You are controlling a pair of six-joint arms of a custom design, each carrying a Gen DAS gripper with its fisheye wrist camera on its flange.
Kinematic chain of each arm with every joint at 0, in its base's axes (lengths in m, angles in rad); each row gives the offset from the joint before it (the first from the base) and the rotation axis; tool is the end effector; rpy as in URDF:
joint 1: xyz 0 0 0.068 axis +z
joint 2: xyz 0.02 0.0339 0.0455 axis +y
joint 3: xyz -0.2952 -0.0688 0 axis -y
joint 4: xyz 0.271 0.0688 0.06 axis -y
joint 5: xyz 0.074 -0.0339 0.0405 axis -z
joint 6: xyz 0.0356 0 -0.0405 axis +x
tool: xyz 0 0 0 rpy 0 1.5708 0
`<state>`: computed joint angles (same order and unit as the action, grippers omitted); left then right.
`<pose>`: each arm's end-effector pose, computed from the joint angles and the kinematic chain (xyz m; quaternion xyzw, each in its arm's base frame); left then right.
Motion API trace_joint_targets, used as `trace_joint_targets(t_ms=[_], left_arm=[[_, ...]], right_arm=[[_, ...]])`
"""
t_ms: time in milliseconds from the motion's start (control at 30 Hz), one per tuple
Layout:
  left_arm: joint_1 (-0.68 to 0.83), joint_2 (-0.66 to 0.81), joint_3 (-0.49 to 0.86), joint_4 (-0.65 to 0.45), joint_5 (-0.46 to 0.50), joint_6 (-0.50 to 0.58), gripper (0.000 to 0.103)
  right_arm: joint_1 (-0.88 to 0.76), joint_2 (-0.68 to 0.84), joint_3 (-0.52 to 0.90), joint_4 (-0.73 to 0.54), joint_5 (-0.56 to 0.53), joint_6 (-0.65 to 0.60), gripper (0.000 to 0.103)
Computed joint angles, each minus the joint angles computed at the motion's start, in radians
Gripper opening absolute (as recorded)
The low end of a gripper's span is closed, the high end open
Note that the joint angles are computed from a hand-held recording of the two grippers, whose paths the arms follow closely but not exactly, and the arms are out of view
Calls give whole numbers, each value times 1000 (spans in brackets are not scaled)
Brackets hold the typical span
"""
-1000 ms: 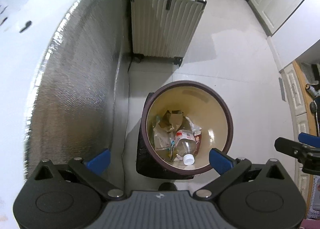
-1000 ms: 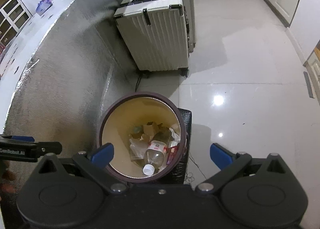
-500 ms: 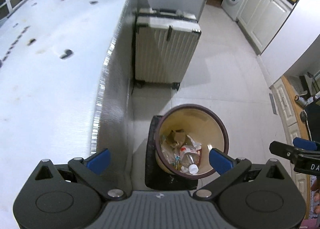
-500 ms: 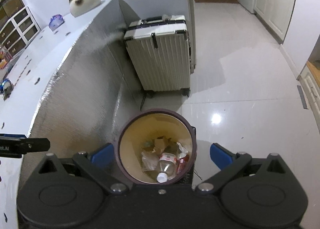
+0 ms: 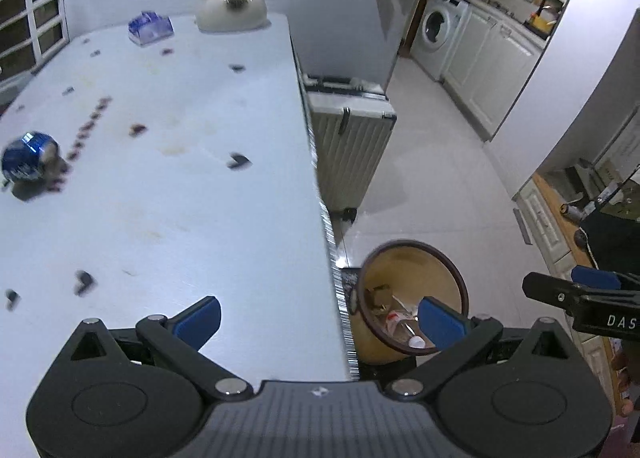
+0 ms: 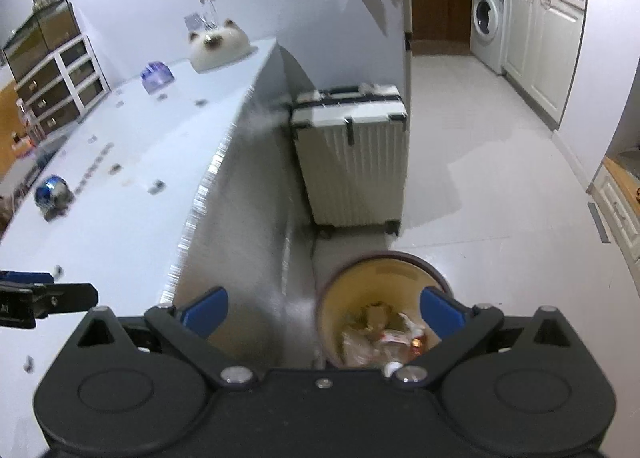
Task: Collect trash
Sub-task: 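Move both open tools back over the table toward the blue can, then grasp the crushed blue can with both tools together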
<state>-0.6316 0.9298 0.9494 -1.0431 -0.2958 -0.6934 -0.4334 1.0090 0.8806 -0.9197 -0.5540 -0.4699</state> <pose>0.1429 -0.0917 0.3231 -0.0692 0.9506 -0.0525 0.2980 0.1814 -0.0633 0.2978 -0.0876 0.9278 0.1292 0.3389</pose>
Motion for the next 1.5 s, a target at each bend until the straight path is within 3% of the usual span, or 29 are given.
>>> trace_joint_targets(t_ms=[200,367,600,733,1000,1133,1500], left_arm=[[319,-157,15,-50,166,311,103],[770,-207,34,-89,443,646,103],[1345,-99,82,-150,802,1097,103],[1503,23,119,-124,877,1238,103],[1638,302,224,32,930,1284,103],[1661,471,295,136,917,1229,103],[1641,822,440,386,917,1048,98]], right_arm=[[320,-192,-2,4,156,325,103],[684,-224,35,41,380,601,103],[1022,-143,108,85,607,823,103],[1123,-53,162,122,678,925,103],[1202,234,326,270,647,942,103],[1216,397,431,325,589,966,103],[1246,727,615,450,454,1095,85]])
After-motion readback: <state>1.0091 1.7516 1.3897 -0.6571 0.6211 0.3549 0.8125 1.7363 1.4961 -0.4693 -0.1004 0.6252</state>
